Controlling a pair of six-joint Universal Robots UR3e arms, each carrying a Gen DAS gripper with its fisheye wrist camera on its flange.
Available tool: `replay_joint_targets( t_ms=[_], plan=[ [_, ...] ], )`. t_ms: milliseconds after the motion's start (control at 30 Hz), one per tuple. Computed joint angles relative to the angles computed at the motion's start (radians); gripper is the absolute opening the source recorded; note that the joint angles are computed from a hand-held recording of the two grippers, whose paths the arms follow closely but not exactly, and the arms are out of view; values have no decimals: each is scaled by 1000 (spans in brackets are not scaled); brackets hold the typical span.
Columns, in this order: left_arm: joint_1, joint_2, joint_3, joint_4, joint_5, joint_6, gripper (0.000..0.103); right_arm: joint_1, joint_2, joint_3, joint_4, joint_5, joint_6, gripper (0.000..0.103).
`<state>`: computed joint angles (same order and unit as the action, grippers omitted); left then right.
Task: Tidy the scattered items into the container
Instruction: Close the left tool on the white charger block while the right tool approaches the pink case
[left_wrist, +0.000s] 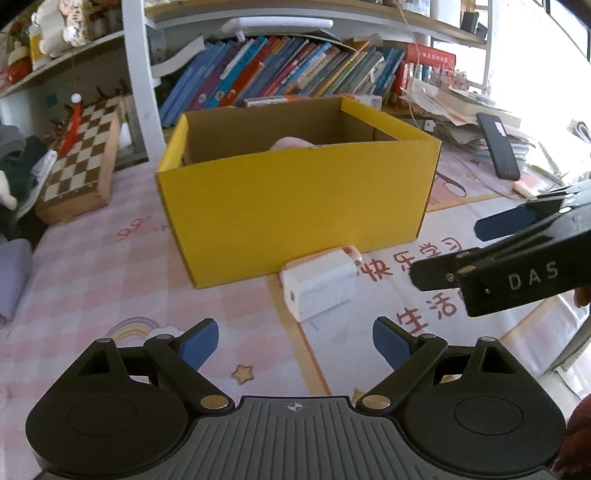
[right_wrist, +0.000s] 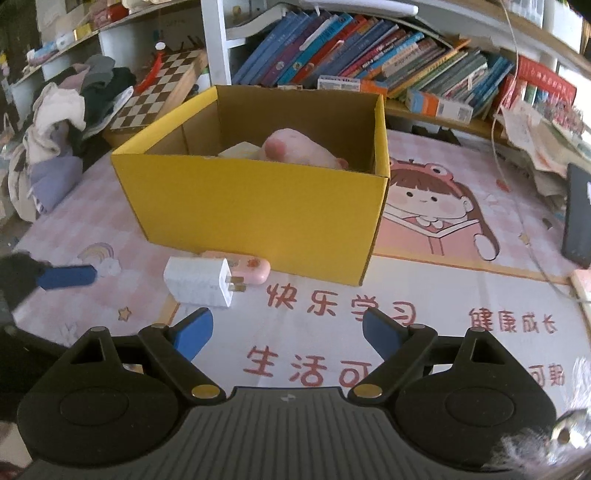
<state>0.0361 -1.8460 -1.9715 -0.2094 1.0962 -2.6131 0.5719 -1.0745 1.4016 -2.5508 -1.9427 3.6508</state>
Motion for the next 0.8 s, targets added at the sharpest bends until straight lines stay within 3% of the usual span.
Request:
replay_joint_targets(
  t_ms=[433,533,600,633,800],
  plan=[
    [-71,-182,175,37,8,-69,89,-78,7,-9,11,60,-51,88],
    [-83,-210,219,8,16,-73,81,-92,5,-7,13,76,-61,88],
    [-90,-223,241,-16,26,-71,60,-100,7,-6,15,89,-67,88],
    [-89,-226,247,-31,25,-67,56,-104,7,-6,16,96,-69,88],
    [-72,-212,236,-56,6,-57,54,-113,20,-22,20,120,-76,88]
  ],
)
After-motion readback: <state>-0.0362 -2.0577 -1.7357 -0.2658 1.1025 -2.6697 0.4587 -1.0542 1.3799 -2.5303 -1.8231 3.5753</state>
